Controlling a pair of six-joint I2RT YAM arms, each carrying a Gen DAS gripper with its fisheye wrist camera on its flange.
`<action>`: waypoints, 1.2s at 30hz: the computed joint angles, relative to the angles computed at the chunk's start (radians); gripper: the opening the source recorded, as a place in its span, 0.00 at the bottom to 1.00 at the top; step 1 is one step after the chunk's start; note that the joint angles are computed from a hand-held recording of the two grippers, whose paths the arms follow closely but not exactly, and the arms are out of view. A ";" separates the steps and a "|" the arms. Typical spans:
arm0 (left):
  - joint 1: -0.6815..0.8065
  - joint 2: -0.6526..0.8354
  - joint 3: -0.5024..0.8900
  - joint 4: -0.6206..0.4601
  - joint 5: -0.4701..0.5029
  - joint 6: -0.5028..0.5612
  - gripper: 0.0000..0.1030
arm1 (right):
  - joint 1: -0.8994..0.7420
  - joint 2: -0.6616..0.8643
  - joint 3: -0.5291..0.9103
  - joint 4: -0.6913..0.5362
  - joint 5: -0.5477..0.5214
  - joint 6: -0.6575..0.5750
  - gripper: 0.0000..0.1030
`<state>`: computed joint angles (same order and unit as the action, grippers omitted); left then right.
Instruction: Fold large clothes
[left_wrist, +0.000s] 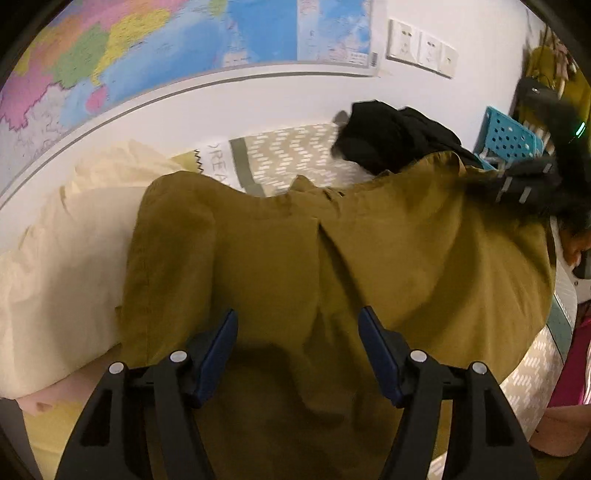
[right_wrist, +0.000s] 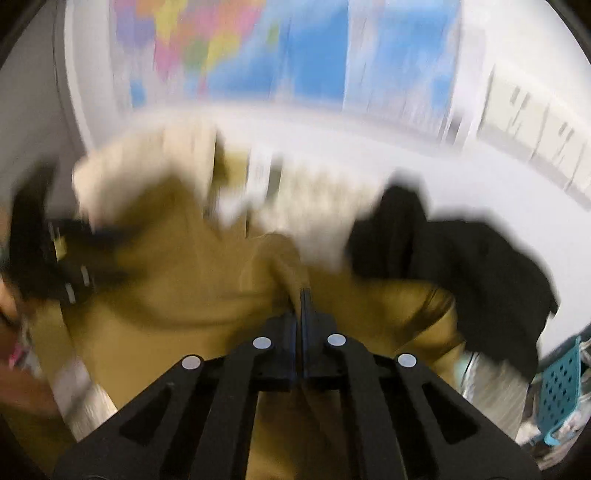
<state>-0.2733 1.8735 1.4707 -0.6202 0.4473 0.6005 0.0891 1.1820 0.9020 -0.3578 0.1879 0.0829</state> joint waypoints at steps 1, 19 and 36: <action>0.015 0.005 0.009 -0.003 0.022 -0.005 0.64 | 0.014 0.046 0.019 0.011 0.018 -0.008 0.03; 0.070 0.023 0.027 0.029 -0.017 -0.020 0.64 | -0.334 0.078 -0.052 -0.145 -0.292 -0.051 0.71; 0.078 0.058 0.038 0.021 -0.036 -0.052 0.64 | -0.376 0.156 -0.058 -0.002 -0.172 0.055 0.10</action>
